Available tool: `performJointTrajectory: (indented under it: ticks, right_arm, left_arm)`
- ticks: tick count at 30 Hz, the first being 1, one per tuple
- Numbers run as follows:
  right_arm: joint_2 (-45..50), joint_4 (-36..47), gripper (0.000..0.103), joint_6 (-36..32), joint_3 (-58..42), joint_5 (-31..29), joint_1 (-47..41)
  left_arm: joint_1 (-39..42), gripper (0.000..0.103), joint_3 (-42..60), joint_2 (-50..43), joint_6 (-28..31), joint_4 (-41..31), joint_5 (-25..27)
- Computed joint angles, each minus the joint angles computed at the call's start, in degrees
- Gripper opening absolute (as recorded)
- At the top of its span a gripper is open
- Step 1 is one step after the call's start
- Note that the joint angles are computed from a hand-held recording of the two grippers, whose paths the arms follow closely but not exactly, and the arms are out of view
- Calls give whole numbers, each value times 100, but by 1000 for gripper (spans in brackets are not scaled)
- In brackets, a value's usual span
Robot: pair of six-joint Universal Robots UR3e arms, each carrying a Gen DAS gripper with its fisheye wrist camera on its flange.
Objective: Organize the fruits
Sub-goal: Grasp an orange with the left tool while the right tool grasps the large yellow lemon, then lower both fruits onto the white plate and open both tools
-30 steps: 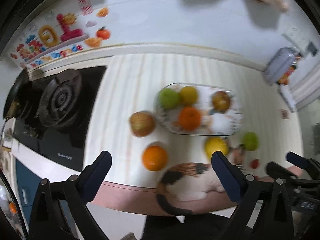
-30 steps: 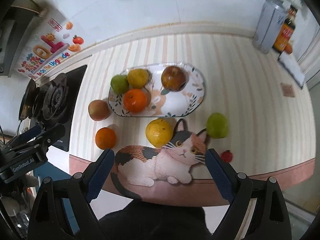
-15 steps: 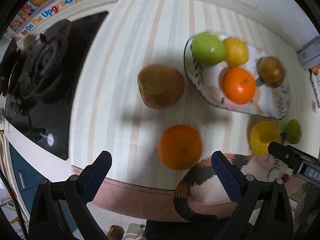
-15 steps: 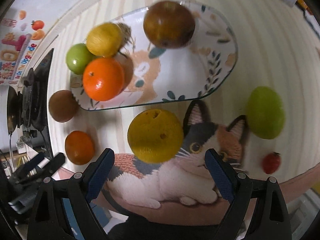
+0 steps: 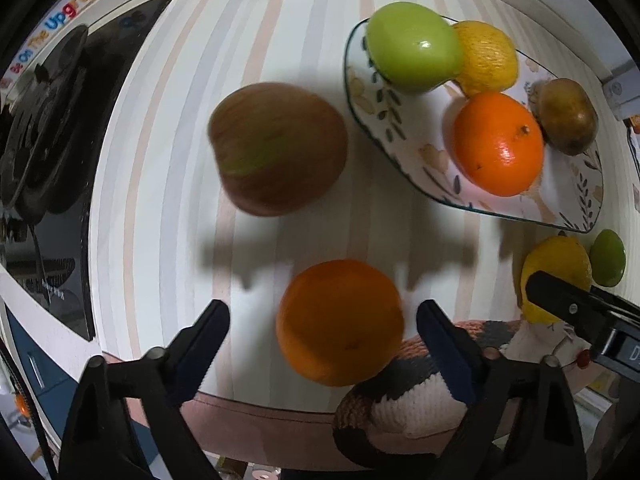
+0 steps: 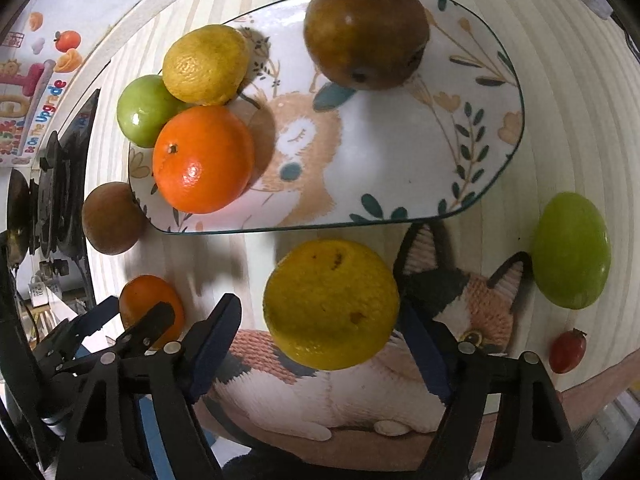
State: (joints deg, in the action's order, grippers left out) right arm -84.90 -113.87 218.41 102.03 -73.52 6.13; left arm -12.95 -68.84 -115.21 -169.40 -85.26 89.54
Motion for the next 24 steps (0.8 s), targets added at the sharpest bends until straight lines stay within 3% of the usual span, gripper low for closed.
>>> performJointTrajectory:
  ticks: [1,5,7,15,20,24]
  right_arm:
    - [104,36,80,22,-132,-27,51]
    - [323,59,74,21,-354,-129,149]
    - [499,66,67,49,-518,-273,250]
    - [184,-304,67,11,-80,-252,198]
    - [-837,-204,67,-172,559,-67,-134]
    - [-1921,195,67,-413,805,123,-779]
  left_arm:
    - [-26,76,81,-41,3,-64,2]
    - [-66,64,156,-135,4,-129,-75]
    - [-123,63,93,-97,-14,-50,-27]
    - [-391,63,261,-54,-225,-334,-172]
    - [-627,62,947,-95,-312,-792,-496]
    - [-832,62,2338,-441,-408,-1493,-890]
